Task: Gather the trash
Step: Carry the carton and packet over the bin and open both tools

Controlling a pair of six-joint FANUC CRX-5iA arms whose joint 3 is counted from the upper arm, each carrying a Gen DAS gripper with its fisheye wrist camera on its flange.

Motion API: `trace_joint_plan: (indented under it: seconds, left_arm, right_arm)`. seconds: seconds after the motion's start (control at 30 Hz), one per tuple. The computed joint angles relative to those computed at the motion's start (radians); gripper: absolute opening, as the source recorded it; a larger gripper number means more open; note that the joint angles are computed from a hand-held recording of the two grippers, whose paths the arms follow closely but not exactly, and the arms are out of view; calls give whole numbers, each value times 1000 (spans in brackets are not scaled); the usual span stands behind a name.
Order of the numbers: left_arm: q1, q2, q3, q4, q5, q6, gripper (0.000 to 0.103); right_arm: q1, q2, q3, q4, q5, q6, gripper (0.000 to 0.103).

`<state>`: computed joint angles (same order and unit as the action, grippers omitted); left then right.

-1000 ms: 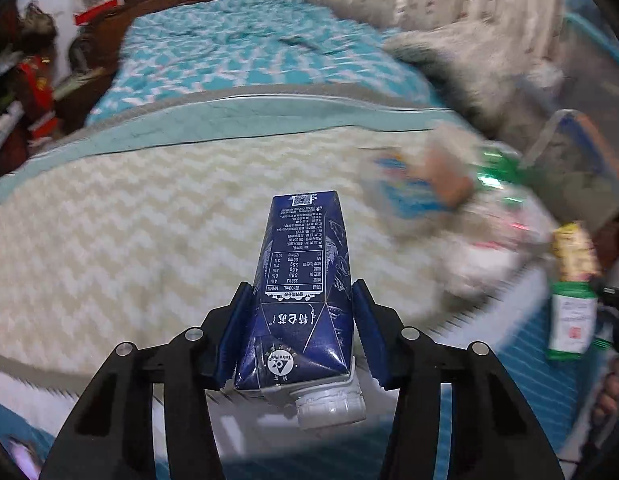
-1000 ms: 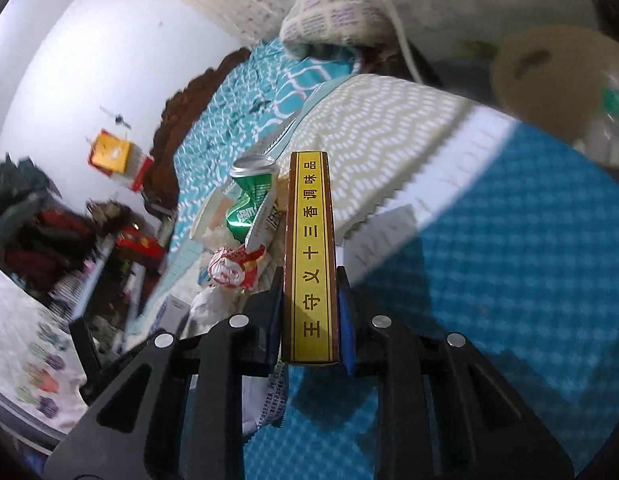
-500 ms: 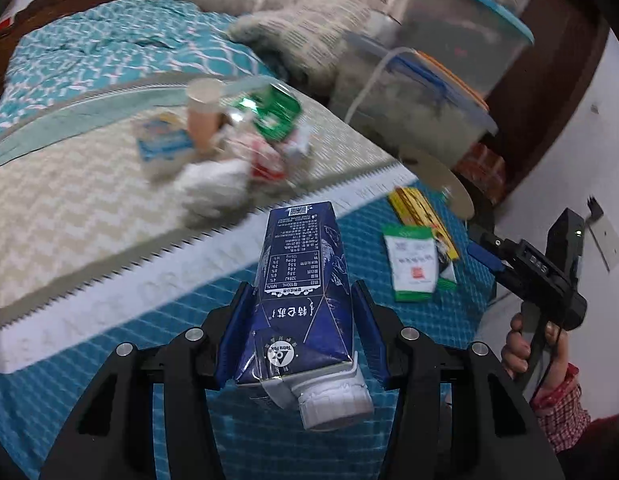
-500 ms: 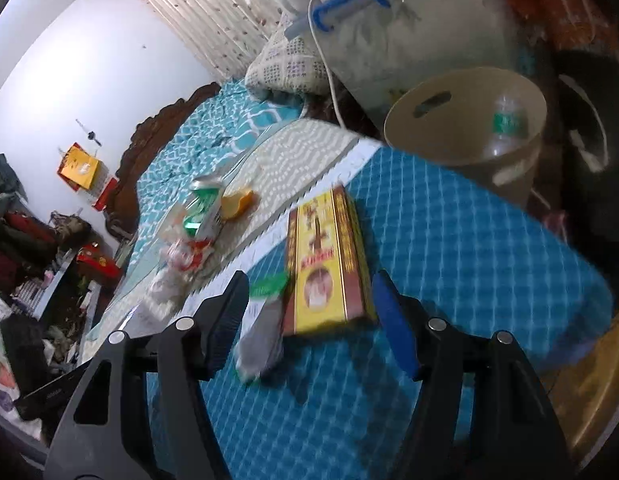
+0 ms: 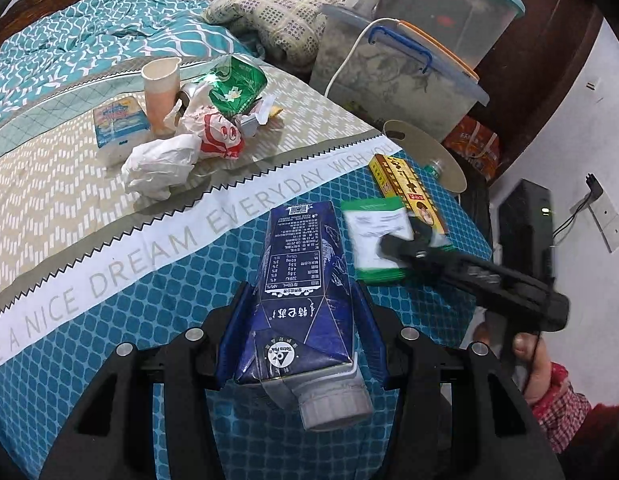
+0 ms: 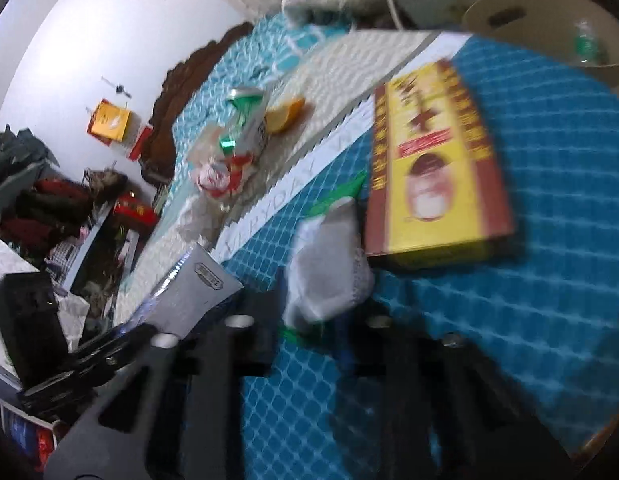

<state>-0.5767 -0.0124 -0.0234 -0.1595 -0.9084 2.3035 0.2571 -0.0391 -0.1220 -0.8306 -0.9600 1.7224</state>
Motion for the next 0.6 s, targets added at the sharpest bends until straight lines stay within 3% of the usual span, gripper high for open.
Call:
trace_joint_plan:
  seconds: [0.1,0.33,0.5,0.6]
  left_arm:
    - [2,5,14,-9,-19,4,48]
    - [34,77,102,61,-4,-108,48]
    - [44,235,293,145,14,-267,48]
    - [53,395,485,227,-17,-372,48]
  right_arm:
    - [-24,3,10,-55,-38,51,9]
    - [-170,-22,38,-223,-90,162,8]
    - [-278,-16,57,-233,-8,170,8]
    - [-330,22,89,-194,70,130,8]
